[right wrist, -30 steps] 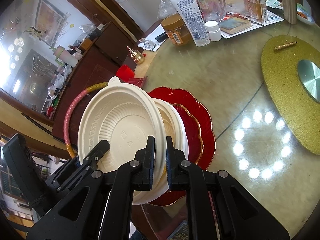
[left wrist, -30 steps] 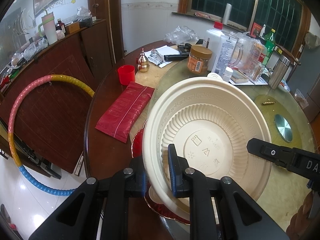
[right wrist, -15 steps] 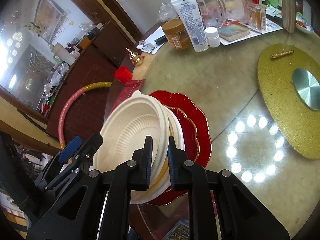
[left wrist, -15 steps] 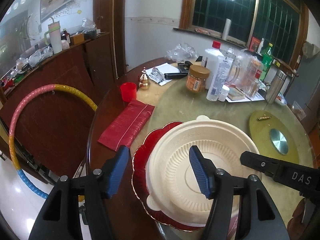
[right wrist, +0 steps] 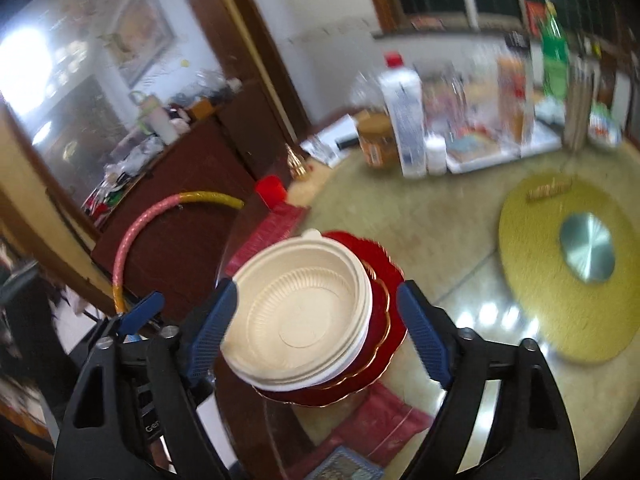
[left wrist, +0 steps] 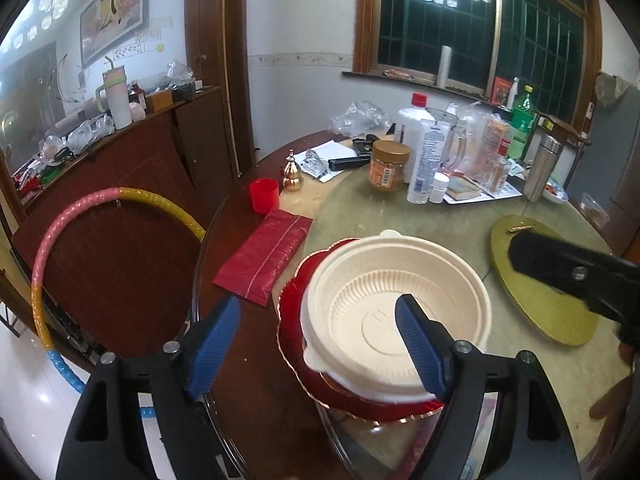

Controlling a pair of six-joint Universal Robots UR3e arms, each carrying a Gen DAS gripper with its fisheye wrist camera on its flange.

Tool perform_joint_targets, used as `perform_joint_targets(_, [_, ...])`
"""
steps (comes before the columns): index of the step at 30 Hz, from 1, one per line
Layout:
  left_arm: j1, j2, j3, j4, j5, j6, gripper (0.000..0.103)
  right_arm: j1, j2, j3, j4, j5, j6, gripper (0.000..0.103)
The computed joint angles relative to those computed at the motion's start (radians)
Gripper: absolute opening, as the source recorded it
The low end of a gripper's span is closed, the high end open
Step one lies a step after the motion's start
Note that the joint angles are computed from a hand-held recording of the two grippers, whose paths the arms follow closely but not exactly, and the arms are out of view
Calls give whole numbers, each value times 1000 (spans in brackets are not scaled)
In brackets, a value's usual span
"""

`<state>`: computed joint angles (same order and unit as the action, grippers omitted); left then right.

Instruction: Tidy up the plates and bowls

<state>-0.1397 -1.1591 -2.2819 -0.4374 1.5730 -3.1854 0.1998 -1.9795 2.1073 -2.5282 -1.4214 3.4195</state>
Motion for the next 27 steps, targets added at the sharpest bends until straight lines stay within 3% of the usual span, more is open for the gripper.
perform_joint_targets(3, [-11, 21, -12, -4, 17, 4, 80, 63, -31, 24, -55, -68, -45, 103])
perform_joint_targets(13, [9, 71, -34, -77, -6, -2, 80, 115, -126, 54, 46, -177, -112, 103])
perform_joint_targets(27, [15, 105, -30, -147, -37, -4, 80, 263, -103, 30, 131, -330, -164, 103])
